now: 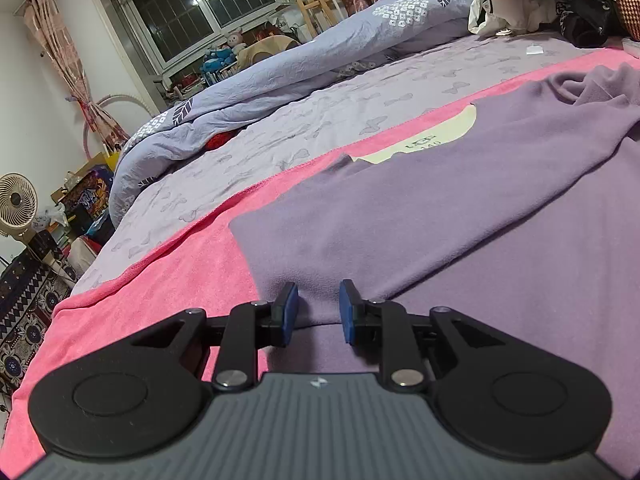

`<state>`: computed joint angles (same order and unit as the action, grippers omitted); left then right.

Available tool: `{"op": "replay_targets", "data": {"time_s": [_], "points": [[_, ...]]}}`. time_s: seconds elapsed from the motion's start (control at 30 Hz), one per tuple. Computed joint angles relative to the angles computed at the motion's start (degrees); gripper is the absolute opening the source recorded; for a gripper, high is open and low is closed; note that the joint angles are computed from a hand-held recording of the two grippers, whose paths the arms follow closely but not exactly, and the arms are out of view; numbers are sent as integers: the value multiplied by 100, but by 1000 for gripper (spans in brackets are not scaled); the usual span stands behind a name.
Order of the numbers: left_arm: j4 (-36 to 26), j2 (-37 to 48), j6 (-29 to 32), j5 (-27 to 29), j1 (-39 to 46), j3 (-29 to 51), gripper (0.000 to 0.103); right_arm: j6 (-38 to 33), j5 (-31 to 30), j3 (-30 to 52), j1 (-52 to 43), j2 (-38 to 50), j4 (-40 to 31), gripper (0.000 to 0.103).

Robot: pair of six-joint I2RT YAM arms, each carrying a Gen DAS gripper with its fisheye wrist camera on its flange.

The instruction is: Fold clothes

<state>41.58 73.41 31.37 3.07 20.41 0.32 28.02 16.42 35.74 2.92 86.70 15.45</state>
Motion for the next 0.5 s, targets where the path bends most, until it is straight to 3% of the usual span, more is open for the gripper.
{"op": "replay_targets", "data": {"time_s": [0.13,0.3,0.4,0.5], "points": [[-137,-56,-29,164,129,44,27,-263,-55,165,-644,-600,-63,4],[-98,-62,-17,112,97,16,27,-540,-50,530,-1093,-545,-318,3],[-71,-36,-25,103,89,14,27,-740,-573,386,-1005,-593,-382,4],[-101,-67,11,172,161,13,27,-813,-1385,-78,-537,-991,-632,11]]}}
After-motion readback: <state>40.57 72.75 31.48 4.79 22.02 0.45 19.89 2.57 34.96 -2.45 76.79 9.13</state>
